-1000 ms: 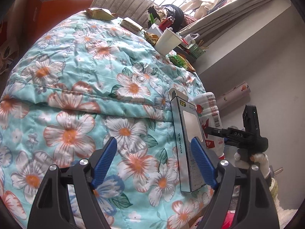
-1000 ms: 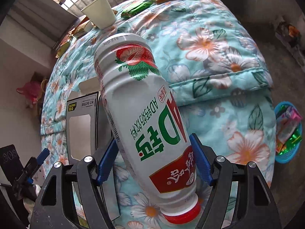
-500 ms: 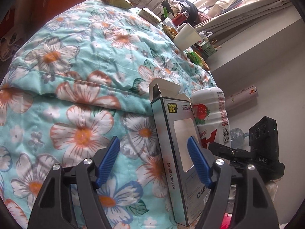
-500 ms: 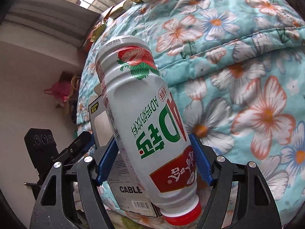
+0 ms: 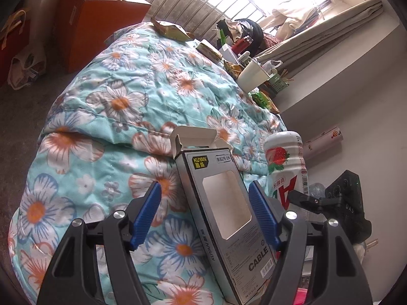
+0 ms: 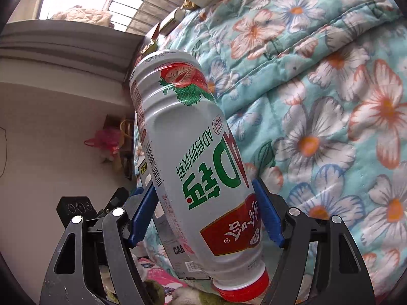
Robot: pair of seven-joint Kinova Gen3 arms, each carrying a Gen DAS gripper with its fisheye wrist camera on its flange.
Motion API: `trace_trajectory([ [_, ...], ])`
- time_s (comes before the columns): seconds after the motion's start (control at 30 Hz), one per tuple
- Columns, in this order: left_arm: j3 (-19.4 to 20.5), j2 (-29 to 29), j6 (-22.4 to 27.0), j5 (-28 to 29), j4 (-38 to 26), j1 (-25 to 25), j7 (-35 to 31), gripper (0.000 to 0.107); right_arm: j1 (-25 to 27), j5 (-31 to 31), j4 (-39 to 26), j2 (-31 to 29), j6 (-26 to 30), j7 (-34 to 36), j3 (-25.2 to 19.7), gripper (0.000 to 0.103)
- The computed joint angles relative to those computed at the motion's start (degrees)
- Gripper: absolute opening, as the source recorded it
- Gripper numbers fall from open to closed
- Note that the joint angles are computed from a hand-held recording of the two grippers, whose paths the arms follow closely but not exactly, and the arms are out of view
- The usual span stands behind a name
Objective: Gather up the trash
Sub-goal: 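Grasp the white CABLE box with the left tool while the right tool lifts the bottle, then lift the CABLE box with the left tool while the right tool holds the bottle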
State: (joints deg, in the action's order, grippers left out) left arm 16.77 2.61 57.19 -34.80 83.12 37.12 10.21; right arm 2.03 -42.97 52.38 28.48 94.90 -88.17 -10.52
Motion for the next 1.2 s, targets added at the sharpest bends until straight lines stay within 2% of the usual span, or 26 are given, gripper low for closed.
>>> trace_trajectory([
  [0.1,-0.25,1.04,-0.52,1.21,-1.6,-0.34,-3.46,0.069,2.28,-0.73,-0.31,-0.97,-1.98,0.4,0.83,0.069],
  [0.2,-1.02,3.57,1.98,2.44,-5.07,0.3,-6.13,0.071,3.48,-0.23,0.32,-1.67,-4.05,1.07,1.46,0.069],
  [0.33,-2.75,5.57,4.13,6.12,-7.17,1.83,-3.74,0.073,4.8,0.53,2.2,-2.02,-2.83,2.99,1.61,0.069],
  [0.47,-2.41,6.15,2.04,8.67,-7.89,2.92,-3.2,0.075,5.05,-0.08,4.3,-1.32,-2.69,5.17,1.41,0.069],
  [0.63,-4.01,11.18,9.25,8.32,-16.82,7.29,-7.86,0.079,5.43,-0.38,6.21,-2.45,-2.97,9.81,1.19,0.069],
  [0.83,-7.3,12.72,11.21,9.35,-18.83,8.33,-10.6,0.079,8.77,-10.95,9.85,0.81,5.37,9.07,-0.95,0.069],
  [1.0,-8.21,12.21,12.35,8.17,-19.38,7.61,-12.35,0.079,11.29,-18.92,13.72,3.82,10.85,7.66,-1.81,0.069],
  [1.07,-8.54,13.36,15.69,6.99,-21.94,8.24,-12.88,0.079,12.31,-19.13,13.73,3.84,11.02,8.0,-0.73,0.069],
  [1.2,-9.07,15.94,19.55,7.69,-26.4,9.36,-12.79,0.079,14.4,-15.32,11.76,0.48,6.17,11.07,2.7,0.068],
])
